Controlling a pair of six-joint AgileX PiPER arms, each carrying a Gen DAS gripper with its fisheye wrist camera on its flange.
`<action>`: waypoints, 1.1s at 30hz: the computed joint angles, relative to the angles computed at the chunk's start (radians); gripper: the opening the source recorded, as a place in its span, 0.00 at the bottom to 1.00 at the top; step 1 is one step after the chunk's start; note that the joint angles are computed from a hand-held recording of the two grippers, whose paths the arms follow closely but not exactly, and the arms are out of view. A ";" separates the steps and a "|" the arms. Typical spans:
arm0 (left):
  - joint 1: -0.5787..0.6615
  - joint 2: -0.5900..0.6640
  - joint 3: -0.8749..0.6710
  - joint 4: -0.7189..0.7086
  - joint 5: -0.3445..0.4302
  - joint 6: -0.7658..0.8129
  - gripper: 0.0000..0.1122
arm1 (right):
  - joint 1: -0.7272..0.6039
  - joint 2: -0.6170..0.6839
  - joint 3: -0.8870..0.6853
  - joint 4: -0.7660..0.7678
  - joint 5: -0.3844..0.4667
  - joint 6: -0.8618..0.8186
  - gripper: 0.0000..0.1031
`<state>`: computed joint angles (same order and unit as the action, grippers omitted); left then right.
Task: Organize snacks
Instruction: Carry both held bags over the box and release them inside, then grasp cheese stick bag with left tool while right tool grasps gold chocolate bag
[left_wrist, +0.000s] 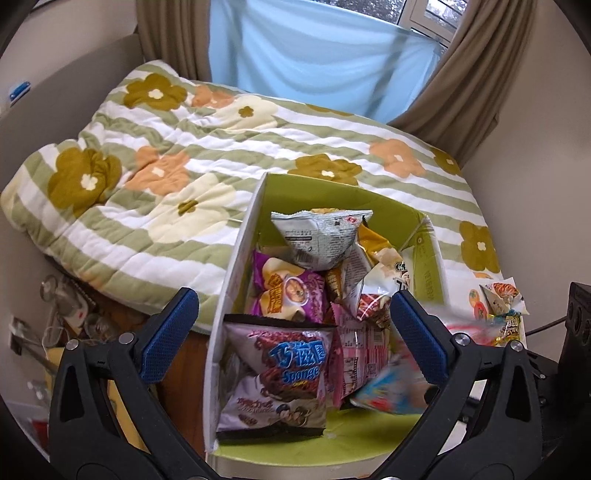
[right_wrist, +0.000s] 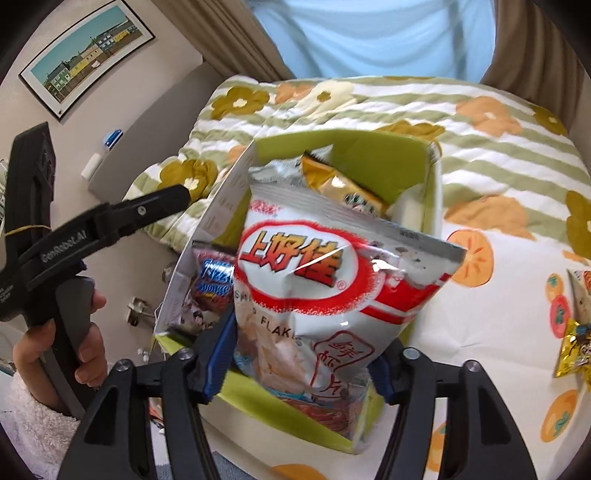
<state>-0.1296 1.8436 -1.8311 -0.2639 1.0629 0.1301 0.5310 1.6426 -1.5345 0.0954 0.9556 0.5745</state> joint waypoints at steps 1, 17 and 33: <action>0.006 -0.018 0.028 -0.001 -0.010 0.004 0.91 | 0.010 -0.003 0.011 -0.013 -0.013 0.009 0.87; -0.046 -0.182 0.205 0.011 -0.052 -0.016 0.91 | 0.186 -0.192 0.151 -0.392 0.019 0.324 0.99; -0.590 0.039 -0.215 0.247 0.027 -0.372 0.91 | -0.107 -0.676 0.435 -0.378 0.158 0.149 0.99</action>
<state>-0.7193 1.8828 -2.0464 -0.0174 1.0897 -0.2418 0.4239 0.9662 -1.0992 -0.2831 1.1134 0.7234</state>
